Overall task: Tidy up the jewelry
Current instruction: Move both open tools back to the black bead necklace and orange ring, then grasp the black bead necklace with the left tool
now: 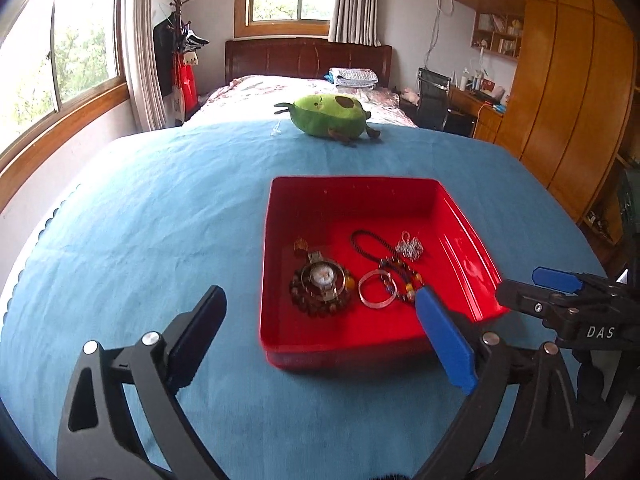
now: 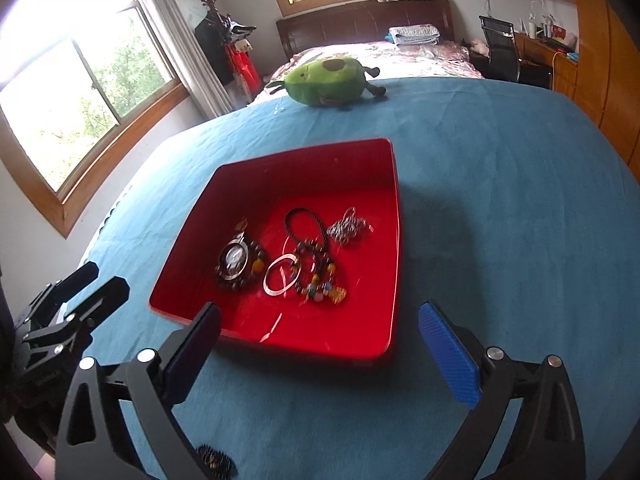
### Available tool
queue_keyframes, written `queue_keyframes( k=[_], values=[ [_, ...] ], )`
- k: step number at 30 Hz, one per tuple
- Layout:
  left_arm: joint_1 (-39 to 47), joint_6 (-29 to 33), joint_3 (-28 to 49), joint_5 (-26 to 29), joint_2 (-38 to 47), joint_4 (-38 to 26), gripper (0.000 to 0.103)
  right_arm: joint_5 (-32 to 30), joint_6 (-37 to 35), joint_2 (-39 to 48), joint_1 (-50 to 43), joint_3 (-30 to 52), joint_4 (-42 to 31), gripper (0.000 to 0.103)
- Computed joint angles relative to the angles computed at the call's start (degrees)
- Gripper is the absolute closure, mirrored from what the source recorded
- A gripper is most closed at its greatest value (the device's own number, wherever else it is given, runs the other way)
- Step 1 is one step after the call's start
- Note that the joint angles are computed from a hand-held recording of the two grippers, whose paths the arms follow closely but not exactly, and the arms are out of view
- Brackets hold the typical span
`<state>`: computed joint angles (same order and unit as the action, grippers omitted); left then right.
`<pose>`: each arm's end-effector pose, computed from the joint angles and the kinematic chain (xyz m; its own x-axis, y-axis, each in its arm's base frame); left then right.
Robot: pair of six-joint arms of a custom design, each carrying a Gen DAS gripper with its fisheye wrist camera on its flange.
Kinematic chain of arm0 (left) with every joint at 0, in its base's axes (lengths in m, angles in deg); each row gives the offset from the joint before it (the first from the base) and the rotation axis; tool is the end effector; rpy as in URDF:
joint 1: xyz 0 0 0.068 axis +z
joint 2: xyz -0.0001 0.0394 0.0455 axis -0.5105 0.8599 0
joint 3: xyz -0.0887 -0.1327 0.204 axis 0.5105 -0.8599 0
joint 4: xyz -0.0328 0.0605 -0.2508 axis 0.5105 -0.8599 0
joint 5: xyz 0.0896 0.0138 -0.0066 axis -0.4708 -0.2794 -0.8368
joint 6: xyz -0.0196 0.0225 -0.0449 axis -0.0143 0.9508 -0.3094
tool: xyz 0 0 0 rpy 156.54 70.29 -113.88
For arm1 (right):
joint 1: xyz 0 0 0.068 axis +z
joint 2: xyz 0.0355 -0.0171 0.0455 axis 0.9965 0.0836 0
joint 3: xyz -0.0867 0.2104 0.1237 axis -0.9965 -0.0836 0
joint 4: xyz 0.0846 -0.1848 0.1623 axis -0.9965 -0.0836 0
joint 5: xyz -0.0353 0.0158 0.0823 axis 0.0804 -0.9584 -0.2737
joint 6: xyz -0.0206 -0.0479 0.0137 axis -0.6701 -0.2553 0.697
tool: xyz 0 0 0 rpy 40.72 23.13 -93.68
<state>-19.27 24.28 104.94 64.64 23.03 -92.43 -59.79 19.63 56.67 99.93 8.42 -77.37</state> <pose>0.2901 0.0529 0.2495 -0.6816 -0.0667 -0.7287 -0.0362 0.9977 -0.0575 0.3069 0.0911 0.2434 -0.8114 -0.0605 -0.5814 -0.2909 0.9045 0.3119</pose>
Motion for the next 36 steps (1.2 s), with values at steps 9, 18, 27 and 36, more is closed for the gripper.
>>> queue_keyframes(
  k=[9, 18, 27, 36],
  values=[
    [3.8, 5.5, -5.8, 3.9, -2.2, -10.1, 0.007, -3.3, -2.6, -9.6, -1.2, -11.6, -0.9, 0.004],
    [4.4, 9.4, -13.6, 5.1, -7.1, -15.4, 0.007, -9.8, -5.0, -17.3, -3.6, -20.3, -4.1, 0.007],
    [1.0, 7.6, -21.7, 3.9, -15.0, -14.4, 0.007, -11.5, -7.3, -22.8, -5.0, -25.6, -8.1, 0.039],
    [-5.8, 3.0, -25.4, 1.3, -13.9, -10.9, 0.008, -12.4, -9.4, -25.5, -7.4, -28.6, -9.7, 0.043]
  ],
)
